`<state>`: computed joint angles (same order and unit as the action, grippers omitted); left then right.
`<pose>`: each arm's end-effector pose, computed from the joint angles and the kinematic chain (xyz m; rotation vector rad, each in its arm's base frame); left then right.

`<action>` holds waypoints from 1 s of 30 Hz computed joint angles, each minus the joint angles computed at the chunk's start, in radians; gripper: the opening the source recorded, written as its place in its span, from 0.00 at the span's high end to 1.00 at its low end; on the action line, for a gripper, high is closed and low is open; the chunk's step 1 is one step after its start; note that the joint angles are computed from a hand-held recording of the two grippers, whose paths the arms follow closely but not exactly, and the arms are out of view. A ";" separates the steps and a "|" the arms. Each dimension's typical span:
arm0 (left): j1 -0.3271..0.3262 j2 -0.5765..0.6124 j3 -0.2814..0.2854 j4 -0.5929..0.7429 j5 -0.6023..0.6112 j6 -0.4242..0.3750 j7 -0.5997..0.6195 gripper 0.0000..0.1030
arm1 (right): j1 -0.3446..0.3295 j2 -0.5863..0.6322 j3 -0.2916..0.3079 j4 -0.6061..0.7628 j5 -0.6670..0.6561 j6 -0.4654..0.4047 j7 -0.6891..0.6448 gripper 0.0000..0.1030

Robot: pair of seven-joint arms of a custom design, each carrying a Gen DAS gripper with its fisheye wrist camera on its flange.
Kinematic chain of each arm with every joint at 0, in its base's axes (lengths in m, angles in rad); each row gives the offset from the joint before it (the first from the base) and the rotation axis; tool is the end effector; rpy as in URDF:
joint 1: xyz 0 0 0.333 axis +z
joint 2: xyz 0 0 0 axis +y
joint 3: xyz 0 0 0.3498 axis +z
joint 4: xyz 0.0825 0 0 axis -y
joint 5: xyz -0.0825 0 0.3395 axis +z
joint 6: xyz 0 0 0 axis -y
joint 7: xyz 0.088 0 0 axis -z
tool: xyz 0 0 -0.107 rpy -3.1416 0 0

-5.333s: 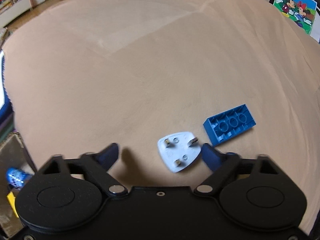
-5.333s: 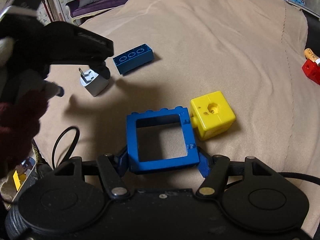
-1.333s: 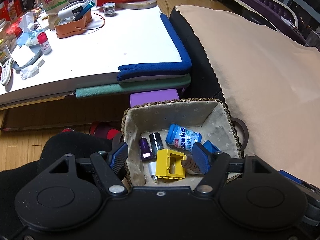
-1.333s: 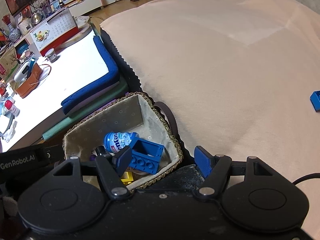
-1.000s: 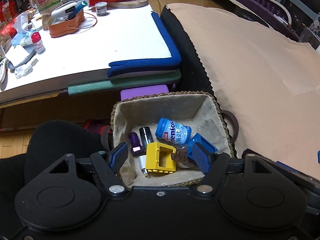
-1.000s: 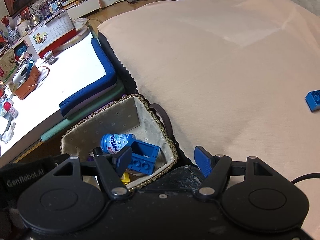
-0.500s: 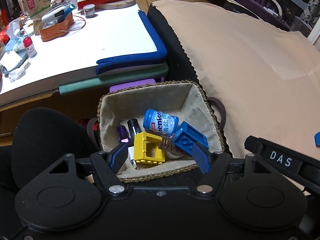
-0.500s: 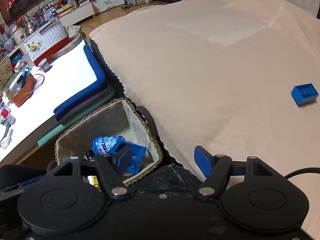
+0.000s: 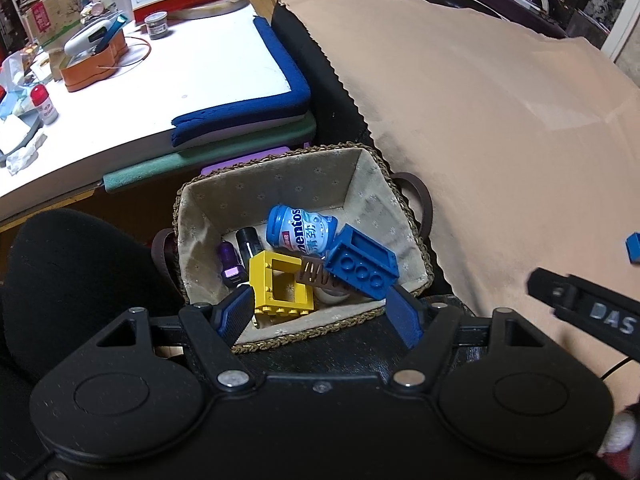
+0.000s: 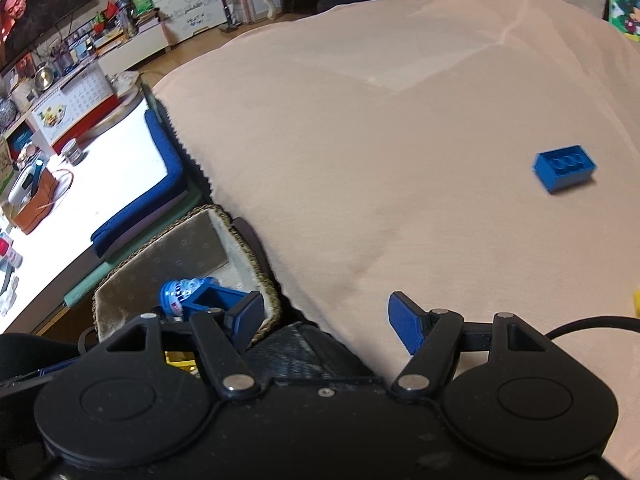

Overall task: Organize rigid objects
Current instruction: 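Move both tools from the basket over the blanket toward the yellow and blue bricks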

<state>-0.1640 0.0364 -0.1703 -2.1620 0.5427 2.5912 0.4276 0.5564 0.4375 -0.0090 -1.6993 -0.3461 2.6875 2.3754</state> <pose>0.5062 -0.1852 0.4799 -2.2644 1.5011 -0.5073 0.5776 0.3660 0.4557 -1.8510 1.8254 -0.3940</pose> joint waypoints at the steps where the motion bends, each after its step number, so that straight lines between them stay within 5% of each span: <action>1: -0.001 0.002 -0.001 0.002 0.001 -0.002 0.002 0.34 | 0.001 -0.012 -0.007 -0.020 -0.006 0.010 0.010 0.33; 10: -0.027 0.039 -0.010 0.033 -0.021 -0.007 0.062 0.34 | 0.007 -0.125 -0.087 -0.194 -0.184 0.050 0.220 0.32; 16: -0.051 0.057 -0.009 0.048 -0.024 -0.010 0.089 0.34 | -0.010 -0.199 -0.134 -0.283 -0.403 -0.010 0.459 0.31; 30: -0.075 0.071 -0.005 0.063 0.002 -0.001 0.103 0.34 | -0.180 -0.282 -0.073 -0.415 -0.622 -0.082 0.710 0.26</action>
<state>-0.2388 0.1071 -0.1749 -2.0985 0.5451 2.5901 0.5303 0.3761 0.1559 -0.0816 -2.1144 -0.9679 2.6051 3.0858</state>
